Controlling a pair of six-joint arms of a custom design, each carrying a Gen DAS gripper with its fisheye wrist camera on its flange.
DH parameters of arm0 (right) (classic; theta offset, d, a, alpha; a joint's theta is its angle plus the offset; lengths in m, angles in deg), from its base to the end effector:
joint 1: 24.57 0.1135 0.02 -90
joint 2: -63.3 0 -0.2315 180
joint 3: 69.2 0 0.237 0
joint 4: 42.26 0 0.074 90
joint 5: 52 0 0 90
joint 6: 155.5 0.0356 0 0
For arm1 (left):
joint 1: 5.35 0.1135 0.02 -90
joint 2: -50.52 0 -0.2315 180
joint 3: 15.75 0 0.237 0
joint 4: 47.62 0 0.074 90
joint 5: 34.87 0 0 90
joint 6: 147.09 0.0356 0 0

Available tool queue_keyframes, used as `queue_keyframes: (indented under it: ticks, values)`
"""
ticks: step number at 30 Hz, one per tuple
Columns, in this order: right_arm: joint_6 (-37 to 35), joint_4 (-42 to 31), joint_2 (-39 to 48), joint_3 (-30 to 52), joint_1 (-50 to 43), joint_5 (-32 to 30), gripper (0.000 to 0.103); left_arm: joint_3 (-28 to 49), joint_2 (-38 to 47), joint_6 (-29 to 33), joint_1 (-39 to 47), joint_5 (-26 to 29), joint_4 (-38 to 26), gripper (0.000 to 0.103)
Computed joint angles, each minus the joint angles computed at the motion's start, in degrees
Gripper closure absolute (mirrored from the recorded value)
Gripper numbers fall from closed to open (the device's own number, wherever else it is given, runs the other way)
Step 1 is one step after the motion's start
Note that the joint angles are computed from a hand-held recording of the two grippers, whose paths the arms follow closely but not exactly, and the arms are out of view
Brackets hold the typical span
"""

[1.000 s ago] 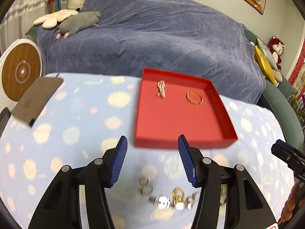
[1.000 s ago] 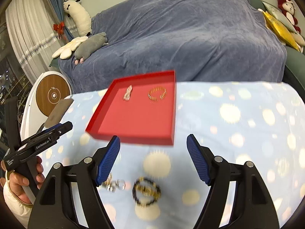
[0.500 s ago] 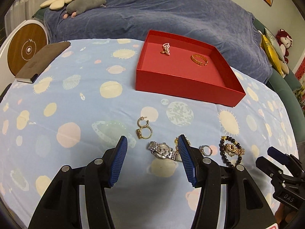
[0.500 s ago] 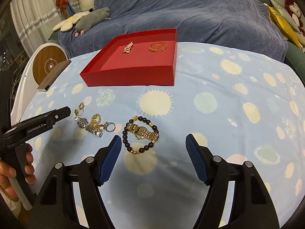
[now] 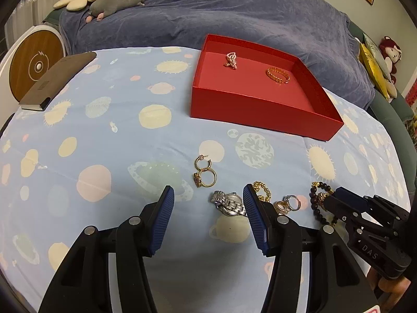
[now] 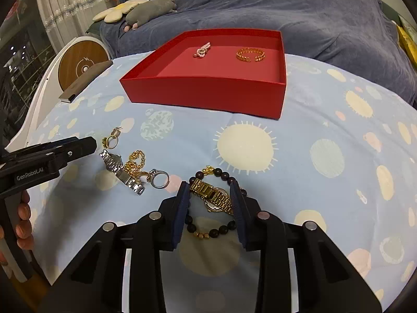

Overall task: Organize jewelry
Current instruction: 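Grasp the gold watch with the right tool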

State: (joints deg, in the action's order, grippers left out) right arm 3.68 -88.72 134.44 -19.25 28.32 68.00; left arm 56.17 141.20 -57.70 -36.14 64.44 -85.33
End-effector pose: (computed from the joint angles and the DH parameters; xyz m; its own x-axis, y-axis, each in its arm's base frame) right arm 0.1385 0.1535 0.1499 -0.7367 0.3680 -0.5674 0.3169 0.9290 0.1911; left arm 0.2612 -0.1623 0.1778 -0.7223 0.4181 -0.5509 0.5743 0.8065 -0.1407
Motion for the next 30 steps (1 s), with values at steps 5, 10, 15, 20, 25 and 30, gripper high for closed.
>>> queue_keyframes:
  ticks: [5,10,15,20,25,30]
  values:
    - [-2.08,2.85,0.59,-1.32,-1.82,-2.73,0.072,0.32,1.15,0.17,0.93,0.84,0.08,0.05]
    - [-0.16,-0.42,3.25,0.93,0.73,-1.28,0.075,-0.02,0.98,0.63,1.16,1.42,0.33,0.05]
    - [1.97,-1.67,1.17,-0.11,0.68,-1.62,0.081,-0.61,0.76,1.02,0.71,1.99,0.24,0.05]
    - [5.24,-4.43,-0.81,0.35,2.08,-0.41,0.081,-1.65,0.1,1.15,-0.15,3.06,0.27,0.05]
    - [9.26,-10.12,-5.93,1.46,4.94,3.09,0.081,-2.72,-0.14,0.92,-1.61,3.86,0.83,0.05]
    - [10.48,-12.11,-7.09,2.54,6.24,4.11,0.081,-2.22,1.98,-1.22,-2.7,3.13,2.79,0.05]
